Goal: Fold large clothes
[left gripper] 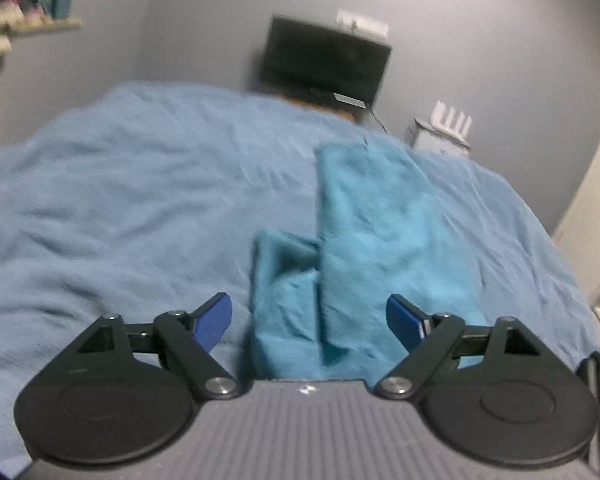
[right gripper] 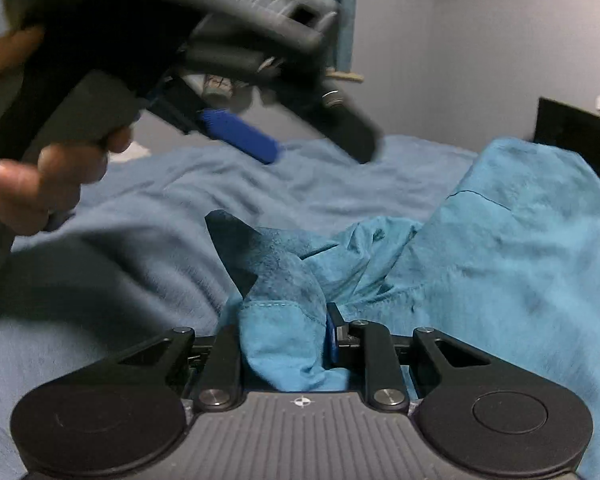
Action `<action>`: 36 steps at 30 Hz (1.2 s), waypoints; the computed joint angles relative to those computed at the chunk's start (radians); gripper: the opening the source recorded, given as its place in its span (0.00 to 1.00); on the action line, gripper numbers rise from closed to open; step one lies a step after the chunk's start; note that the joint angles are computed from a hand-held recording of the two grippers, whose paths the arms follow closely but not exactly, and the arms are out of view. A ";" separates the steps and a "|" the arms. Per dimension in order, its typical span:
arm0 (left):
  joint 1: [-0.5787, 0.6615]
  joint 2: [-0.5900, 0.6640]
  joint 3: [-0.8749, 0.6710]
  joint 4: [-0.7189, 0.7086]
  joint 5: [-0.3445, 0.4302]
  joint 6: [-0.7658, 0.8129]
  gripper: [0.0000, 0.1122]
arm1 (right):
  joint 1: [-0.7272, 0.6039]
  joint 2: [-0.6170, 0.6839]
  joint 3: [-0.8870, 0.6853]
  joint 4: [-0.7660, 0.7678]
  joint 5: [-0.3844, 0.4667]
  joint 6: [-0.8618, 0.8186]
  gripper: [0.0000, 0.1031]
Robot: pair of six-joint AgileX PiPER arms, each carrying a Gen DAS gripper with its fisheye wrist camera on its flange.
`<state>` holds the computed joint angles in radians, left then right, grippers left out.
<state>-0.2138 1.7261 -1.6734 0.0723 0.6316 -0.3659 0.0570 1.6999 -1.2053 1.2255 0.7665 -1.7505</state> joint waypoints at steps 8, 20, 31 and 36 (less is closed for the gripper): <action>0.016 0.193 -0.144 0.004 0.188 -0.006 0.29 | -0.107 0.016 -0.033 -0.025 0.158 0.056 0.47; -0.029 0.167 -0.086 0.237 0.098 -0.133 0.30 | -0.480 0.030 -0.212 0.027 0.236 0.192 0.57; -0.008 0.204 -0.190 -0.195 0.160 0.243 0.68 | -0.449 0.214 -0.369 -0.169 0.116 0.470 0.48; 0.112 0.338 -0.301 -0.570 0.342 0.453 0.78 | -0.408 0.266 -0.444 -0.200 0.103 0.538 0.48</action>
<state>-0.1013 2.0639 -1.9741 -0.4982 0.9737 0.0868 -0.3507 1.9657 -1.6491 1.0258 0.8695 -1.2129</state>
